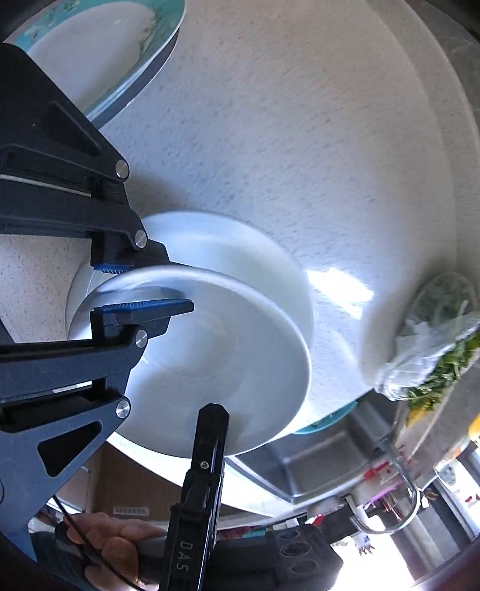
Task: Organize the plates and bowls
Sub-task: 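Carry the white bowl and lower it into the white deep plate, then open the left tool and move it to the red-patterned white bowl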
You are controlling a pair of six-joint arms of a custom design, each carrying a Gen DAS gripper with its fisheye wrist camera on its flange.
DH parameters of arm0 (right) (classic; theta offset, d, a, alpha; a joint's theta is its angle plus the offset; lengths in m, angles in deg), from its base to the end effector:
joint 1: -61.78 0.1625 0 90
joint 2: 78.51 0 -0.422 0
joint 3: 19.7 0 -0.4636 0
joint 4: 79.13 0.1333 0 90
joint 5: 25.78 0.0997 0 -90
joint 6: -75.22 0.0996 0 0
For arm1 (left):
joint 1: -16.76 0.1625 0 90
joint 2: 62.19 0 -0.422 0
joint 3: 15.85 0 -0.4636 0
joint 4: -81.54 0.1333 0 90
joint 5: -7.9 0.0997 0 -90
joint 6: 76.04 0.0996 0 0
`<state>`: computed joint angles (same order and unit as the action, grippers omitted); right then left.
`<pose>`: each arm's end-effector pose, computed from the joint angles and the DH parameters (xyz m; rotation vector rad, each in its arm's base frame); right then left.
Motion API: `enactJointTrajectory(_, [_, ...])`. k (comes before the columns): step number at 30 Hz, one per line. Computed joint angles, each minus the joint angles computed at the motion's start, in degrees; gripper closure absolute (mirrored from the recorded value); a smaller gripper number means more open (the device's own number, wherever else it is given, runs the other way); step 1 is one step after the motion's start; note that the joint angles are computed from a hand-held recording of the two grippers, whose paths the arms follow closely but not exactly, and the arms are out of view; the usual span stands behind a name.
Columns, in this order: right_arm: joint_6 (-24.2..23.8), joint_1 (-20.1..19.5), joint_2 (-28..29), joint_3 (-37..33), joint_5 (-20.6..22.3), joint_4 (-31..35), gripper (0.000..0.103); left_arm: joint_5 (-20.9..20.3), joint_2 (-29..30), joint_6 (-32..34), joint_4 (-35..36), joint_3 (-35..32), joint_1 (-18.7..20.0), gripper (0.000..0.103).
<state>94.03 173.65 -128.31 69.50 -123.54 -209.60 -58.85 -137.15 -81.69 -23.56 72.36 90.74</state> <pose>0.3840 -0.6348 0.0938 0.0787 -3.0185 0.0976 -0.0172 -0.6852 0.3755 0.2390 2.7347 -0.1497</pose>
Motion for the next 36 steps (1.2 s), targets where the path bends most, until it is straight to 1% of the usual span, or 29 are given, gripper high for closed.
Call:
enactJointTrajectory(3, [-0.4, -0.4, 0.3, 0.5, 0.2, -0.3, 0.088, 1.3, -0.4, 0.2, -0.1, 1.1, 0.2, 0.094])
enactJointTrajectory(7, [-1.8, -0.1, 1.6, -0.5, -1.3, 0.1, 0.090, 3.2, -0.5, 0.3, -1.9, 1.9, -0.1, 0.093])
enactJointTrajectory(8, [-2.2, 0.1, 1.9, -0.8, -1.9, 0.3, 0.090, 3.2, -0.2, 0.1, -2.1, 1.7, 0.0, 0.090])
enactJointTrajectory(11, [-4.3, 1.4, 3.5, -2.4, -5.5, 1.2, 0.090, 3.0, 0.4, 0.4, -2.6, 1.1, 0.3, 0.089])
enactJointTrajectory(13, [-5.9, 2.5, 4.8, -3.4, -8.4, 1.7, 0.091, 2.7, 0.8, 1.0, -2.7, 0.1, 0.7, 0.084])
enactJointTrajectory(14, [-6.6, 2.8, 5.1, -3.6, -9.5, 1.8, 0.092, 2.5, 0.4, 1.4, -3.6, 0.5, 0.7, 0.078])
enactJointTrajectory(16, [-7.4, 3.2, 5.7, -3.9, -11.3, 2.2, 0.094, 1.4, -0.3, 2.0, -4.4, 0.8, 0.9, 0.074])
enactJointTrajectory(17, [-7.6, 3.2, 5.8, -4.1, -11.5, 2.1, 0.095, 0.6, -0.5, 1.8, -4.5, 0.9, 1.0, 0.070])
enactJointTrajectory(18, [-7.6, 3.2, 5.9, -4.0, -11.6, 2.0, 0.095, -0.4, -0.8, 2.1, -4.9, 1.0, 1.1, 0.063])
enactJointTrajectory(19, [-7.5, 3.2, 6.1, -4.2, -11.8, 2.0, 0.096, -1.3, -1.2, 2.5, -5.6, 1.2, 1.1, 0.060])
enactJointTrajectory(20, [-7.4, 3.2, 6.3, -4.3, -11.8, 1.7, 0.096, -1.3, -1.8, 3.0, -6.3, 1.7, 0.9, 0.054])
enactJointTrajectory(21, [-7.3, 3.2, 6.4, -4.4, -11.8, 1.5, 0.095, -1.3, -2.0, 3.5, -7.0, 1.9, 0.7, 0.046])
enactJointTrajectory(23, [-7.3, 3.3, 6.5, -4.5, -12.2, 1.5, 0.095, -1.9, -2.7, 3.9, -8.0, 2.1, 0.6, 0.034])
enactJointTrajectory(25, [-6.9, 3.3, 6.1, -4.4, -11.8, 1.8, 0.090, -2.7, -3.4, 3.6, -8.5, 1.8, 0.7, 0.034])
enactJointTrajectory(26, [-6.7, 3.3, 6.0, -4.5, -11.5, 1.9, 0.086, -3.3, -3.9, 3.4, -8.5, 1.6, 0.7, 0.031])
enactJointTrajectory(27, [-6.7, 3.3, 5.6, -4.4, -11.3, 2.0, 0.078, -4.3, -4.6, 3.0, -8.3, 1.3, 0.9, 0.027])
enactJointTrajectory(28, [-6.7, 3.3, 5.1, -4.2, -10.7, 2.0, 0.074, -5.1, -4.9, 2.7, -8.1, 0.9, 1.0, 0.025])
enactJointTrajectory(29, [-6.4, 3.4, 4.8, -4.1, -10.2, 1.9, 0.057, -6.5, -5.4, 2.5, -7.7, 0.2, 1.3, 0.022])
enactJointTrajectory(30, [-5.8, 3.7, 4.4, -4.3, -10.3, 2.0, 0.045, -8.3, -6.2, 2.6, -7.3, -0.5, 1.6, 0.017])
enactJointTrajectory(31, [-5.9, 3.7, 3.8, -4.2, -9.7, 1.5, 0.043, -9.6, -6.8, 2.7, -7.0, -1.3, 1.9, 0.011])
enactJointTrajectory(32, [-6.1, 3.9, 3.5, -4.5, -9.0, 1.0, 0.040, -10.6, -7.6, 3.0, -7.1, -1.9, 2.3, 0.000])
enactJointTrajectory(33, [-6.3, 4.1, 3.4, -5.0, -8.5, 0.7, 0.037, -11.0, -8.7, 3.4, -7.5, -2.6, 2.9, 0.000])
enactJointTrajectory(34, [-6.6, 4.2, 3.5, -6.1, -7.7, 0.1, 0.034, -10.2, -9.7, 3.6, -8.0, -3.1, 3.2, 0.000])
enactJointTrajectory(35, [-6.9, 4.2, 3.8, -7.2, -6.7, -0.6, 0.026, -6.9, -10.9, 4.2, -9.1, -3.9, 3.5, 0.000])
enactJointTrajectory(36, [-7.1, 4.2, 4.6, -8.9, -4.7, -1.9, 0.017, -3.9, -11.4, 4.4, -9.4, -4.7, 3.7, 0.000])
